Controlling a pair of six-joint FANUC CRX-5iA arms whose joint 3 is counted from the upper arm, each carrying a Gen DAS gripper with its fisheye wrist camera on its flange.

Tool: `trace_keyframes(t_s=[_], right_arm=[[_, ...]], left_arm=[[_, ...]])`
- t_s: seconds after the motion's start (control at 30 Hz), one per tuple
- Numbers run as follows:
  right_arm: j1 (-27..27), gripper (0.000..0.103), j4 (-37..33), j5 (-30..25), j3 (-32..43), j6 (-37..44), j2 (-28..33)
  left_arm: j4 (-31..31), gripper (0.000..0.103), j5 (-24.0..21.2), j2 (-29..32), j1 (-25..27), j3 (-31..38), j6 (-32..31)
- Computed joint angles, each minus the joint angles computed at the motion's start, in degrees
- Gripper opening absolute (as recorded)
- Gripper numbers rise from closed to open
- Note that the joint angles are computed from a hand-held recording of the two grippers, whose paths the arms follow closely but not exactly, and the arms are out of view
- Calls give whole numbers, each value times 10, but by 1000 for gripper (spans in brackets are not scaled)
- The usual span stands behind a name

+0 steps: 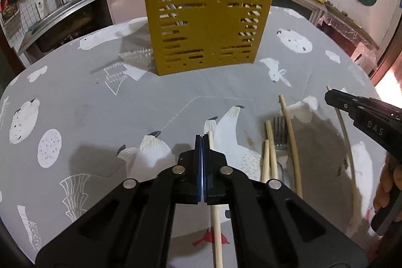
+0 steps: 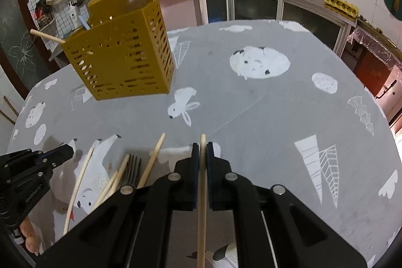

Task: Organize utensils
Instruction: 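Lift both held chopsticks and carry them toward the yellow holder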

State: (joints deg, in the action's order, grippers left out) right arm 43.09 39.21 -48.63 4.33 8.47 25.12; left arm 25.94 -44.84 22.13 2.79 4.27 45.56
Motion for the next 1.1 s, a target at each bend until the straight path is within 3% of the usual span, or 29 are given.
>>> trace_keyframes(t_s=[0.23,0.73,0.9,0.97,1.1], right_arm=[[-2,6,-2,16,-9,-2,2],[-8,6,-4,31,-13,-10,13],[-6,6,5,25,-8,-9,16],[-4,6,13,23,-9,-13,14],[-3,6,25,23,-11,-20,9]], left_arm=[[-2,24,43,-7,-4,-35,-4],[13,23,82,-12,-17,-63,-46],[10,5,39,12,-12,-22,-20],[17,4,21,20,-8,-9,-10],[24,4,45,8,-7,-26,-14]])
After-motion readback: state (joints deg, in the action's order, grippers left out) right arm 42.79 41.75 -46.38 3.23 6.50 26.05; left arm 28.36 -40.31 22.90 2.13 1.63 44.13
